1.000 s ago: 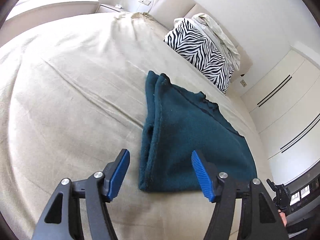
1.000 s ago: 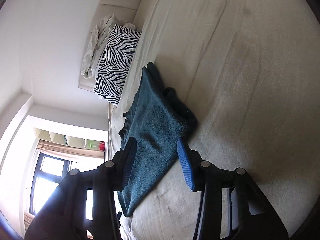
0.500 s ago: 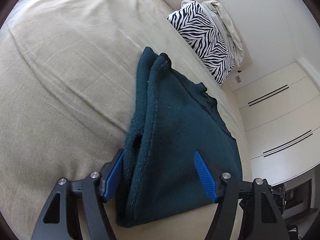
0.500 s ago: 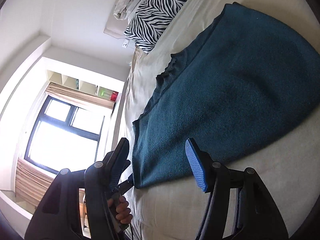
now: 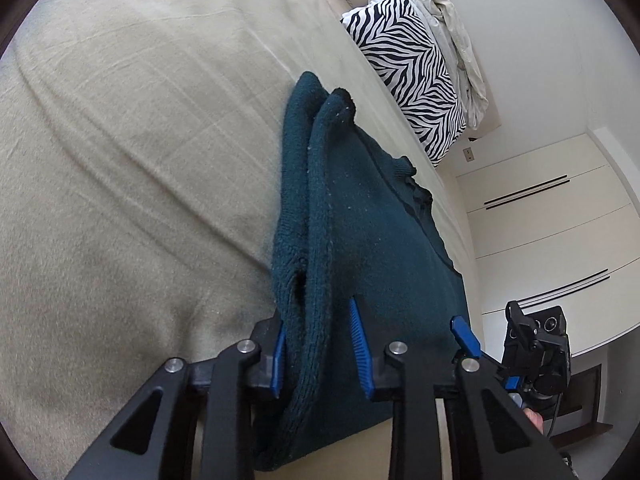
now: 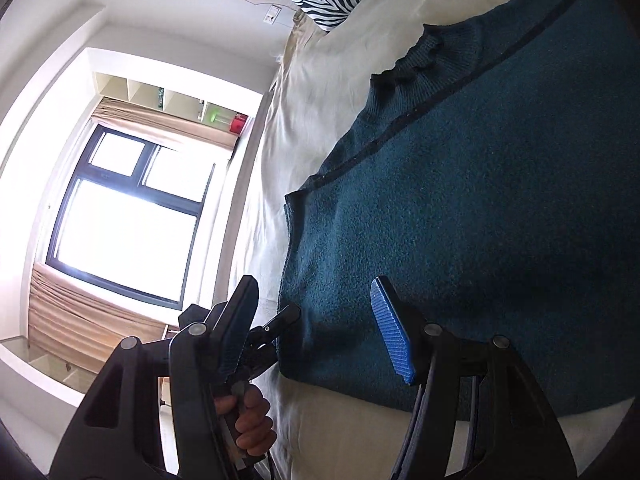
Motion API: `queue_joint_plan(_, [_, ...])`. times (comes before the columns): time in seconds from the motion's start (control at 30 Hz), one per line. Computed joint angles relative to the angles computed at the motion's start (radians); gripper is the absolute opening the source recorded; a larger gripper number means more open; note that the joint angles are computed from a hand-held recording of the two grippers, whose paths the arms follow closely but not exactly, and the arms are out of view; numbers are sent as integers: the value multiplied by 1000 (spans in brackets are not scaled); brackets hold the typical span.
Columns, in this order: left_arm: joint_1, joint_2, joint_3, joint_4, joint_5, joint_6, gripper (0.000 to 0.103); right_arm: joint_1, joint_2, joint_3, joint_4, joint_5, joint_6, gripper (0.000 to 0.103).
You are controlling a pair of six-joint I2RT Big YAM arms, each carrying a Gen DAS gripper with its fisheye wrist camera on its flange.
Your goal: Fold small clothes
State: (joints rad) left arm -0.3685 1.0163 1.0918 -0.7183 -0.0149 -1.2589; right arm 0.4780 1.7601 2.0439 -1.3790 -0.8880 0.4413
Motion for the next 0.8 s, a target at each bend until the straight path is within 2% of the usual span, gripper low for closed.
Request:
queue_joint_plan(0.1, [2,-13,-24,25,9,-11,14,32,61,60,-37,20,-14,58])
queue_joint_plan(0.17, [7,-18,-32,36,18,-16,14,44,103,92,-105,76,-48,56])
queue_joint_plan(0.27, [7,-17,-24,32,16,-12,13,36,73,11,-19,49,-27,56])
queue_joint_plan(0.37, [3,-8,-4,23,9,-9,12,31,65,-2,-14,42,-48,55])
queue_joint_plan(0.43, [-4,-1,17,19,2,-5,12,17,65,4,-20,8,-3,56])
queue_joint_plan(0.5, [-13,11,52,2,-9,11,12,-5,61,-6,22,-43,66,57])
queue_joint_plan(0.6, [-33,53,140,-38,-28,52,12,-55,40,-26,81,-109,122,58])
queue_joint_plan(0.7, [-62,135,263,-70,-40,107,12,-116,26,-52,168,-193,225,62])
queue_joint_plan(0.8, [-96,269,430,-112,-38,187,12,-175,38,-47,194,-262,283,68])
